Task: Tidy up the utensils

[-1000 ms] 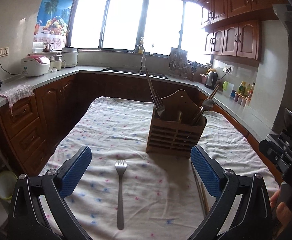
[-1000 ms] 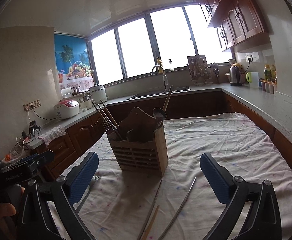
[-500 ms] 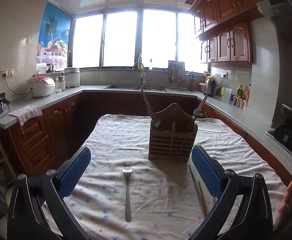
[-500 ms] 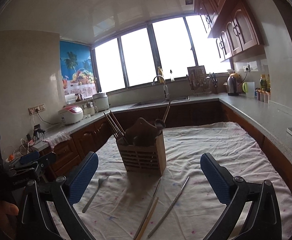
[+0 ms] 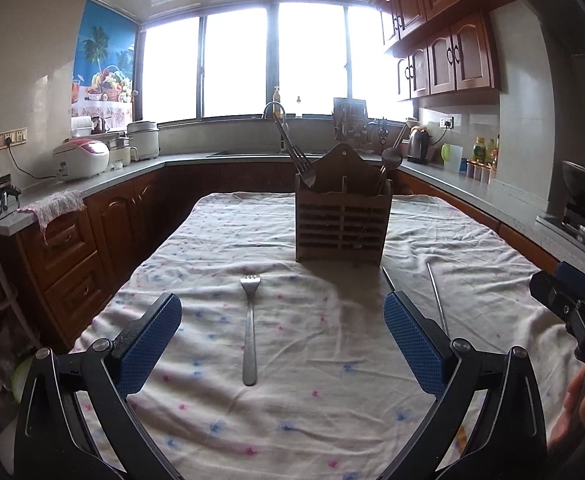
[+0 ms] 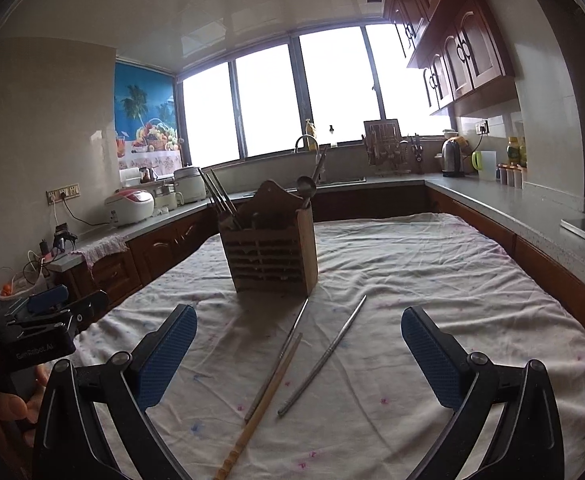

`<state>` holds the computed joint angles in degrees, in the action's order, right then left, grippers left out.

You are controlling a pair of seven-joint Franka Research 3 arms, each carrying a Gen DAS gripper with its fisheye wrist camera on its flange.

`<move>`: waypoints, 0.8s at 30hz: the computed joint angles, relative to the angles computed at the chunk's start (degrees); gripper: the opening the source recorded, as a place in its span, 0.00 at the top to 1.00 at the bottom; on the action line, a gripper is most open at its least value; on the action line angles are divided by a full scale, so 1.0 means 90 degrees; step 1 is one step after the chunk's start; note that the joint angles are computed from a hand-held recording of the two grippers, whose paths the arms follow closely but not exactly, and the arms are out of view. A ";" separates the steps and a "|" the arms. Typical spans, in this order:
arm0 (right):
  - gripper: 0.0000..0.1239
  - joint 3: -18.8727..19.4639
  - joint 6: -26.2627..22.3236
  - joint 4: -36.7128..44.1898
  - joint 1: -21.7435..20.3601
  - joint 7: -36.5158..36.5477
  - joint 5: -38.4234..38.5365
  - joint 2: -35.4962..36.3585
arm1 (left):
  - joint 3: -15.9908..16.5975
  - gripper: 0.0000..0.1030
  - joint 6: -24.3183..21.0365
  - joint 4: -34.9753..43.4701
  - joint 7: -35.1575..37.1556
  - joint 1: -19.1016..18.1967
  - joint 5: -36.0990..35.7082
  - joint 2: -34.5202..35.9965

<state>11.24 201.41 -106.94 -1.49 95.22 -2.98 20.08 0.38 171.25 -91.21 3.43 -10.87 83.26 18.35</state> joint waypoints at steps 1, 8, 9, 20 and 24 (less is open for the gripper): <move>0.17 -0.0153 0.0039 -0.0032 0.0160 -0.0116 0.0145 0.0009 | 0.0023 0.00 -0.0041 -0.0036 -0.0135 -0.0046 0.0137 -0.0023; 0.17 -0.0345 0.0213 -0.0293 0.0348 -0.0310 0.0447 -0.0066 | -0.0103 0.00 -0.0156 -0.0179 -0.0279 -0.0017 0.0437 -0.0091; 0.17 -0.0361 0.0244 -0.0348 0.0366 -0.0317 0.0478 -0.0085 | -0.0120 0.00 -0.0150 -0.0192 -0.0285 -0.0002 0.0426 -0.0100; 0.17 -0.0522 0.0587 -0.0623 0.0552 -0.0354 0.0557 -0.0197 | -0.0219 0.00 -0.0289 -0.0323 -0.0603 0.0040 0.0751 -0.0220; 0.17 -0.0539 0.0739 -0.0731 0.0567 -0.0325 0.0545 -0.0220 | -0.0261 0.00 -0.0354 -0.0399 -0.0885 0.0061 0.1027 -0.0305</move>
<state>6.39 208.07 -113.51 3.61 92.30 1.92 18.10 -1.97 168.06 -94.80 -4.53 -10.32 92.50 15.61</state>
